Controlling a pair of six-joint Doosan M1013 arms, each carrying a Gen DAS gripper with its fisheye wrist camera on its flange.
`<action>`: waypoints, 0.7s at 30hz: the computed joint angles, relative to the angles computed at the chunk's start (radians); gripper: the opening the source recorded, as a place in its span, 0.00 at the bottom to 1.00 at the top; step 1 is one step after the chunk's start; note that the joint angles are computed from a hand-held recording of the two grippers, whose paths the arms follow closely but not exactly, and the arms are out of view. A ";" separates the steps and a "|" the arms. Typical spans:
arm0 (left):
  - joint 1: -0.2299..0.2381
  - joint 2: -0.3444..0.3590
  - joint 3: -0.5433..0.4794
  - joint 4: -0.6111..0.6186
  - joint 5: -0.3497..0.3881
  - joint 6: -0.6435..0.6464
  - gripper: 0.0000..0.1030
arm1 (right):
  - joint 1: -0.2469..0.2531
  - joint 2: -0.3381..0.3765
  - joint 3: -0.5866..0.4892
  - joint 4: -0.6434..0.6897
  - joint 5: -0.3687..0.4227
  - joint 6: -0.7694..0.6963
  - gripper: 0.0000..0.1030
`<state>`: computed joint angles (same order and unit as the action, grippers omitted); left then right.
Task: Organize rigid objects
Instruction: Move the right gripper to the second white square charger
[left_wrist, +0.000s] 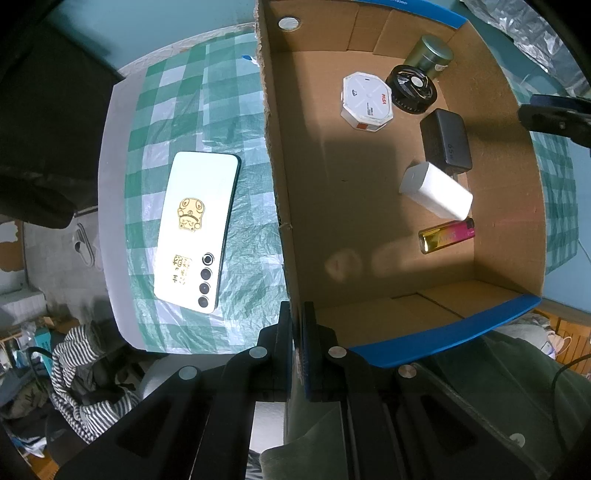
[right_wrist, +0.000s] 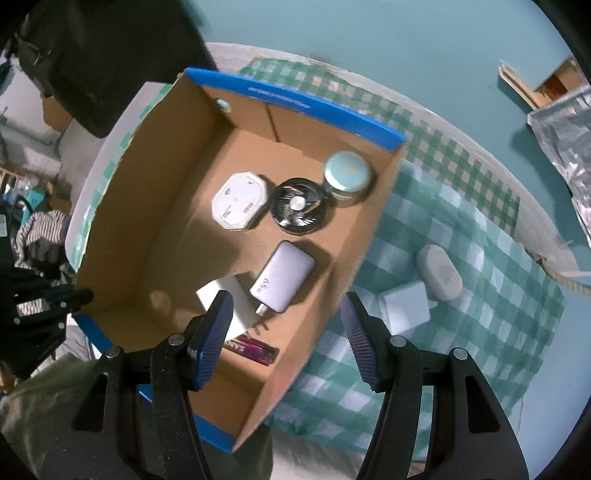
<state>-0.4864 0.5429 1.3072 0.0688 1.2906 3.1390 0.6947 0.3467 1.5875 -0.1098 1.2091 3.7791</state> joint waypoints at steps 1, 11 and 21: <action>0.000 0.000 0.000 0.000 0.000 0.000 0.04 | 0.003 -0.002 0.001 0.000 0.001 0.007 0.60; -0.001 0.001 -0.002 0.004 0.003 -0.005 0.04 | 0.044 -0.027 0.038 0.020 -0.002 0.140 0.60; 0.000 0.001 -0.001 0.002 0.003 -0.008 0.04 | 0.113 -0.069 0.153 0.026 -0.119 0.461 0.65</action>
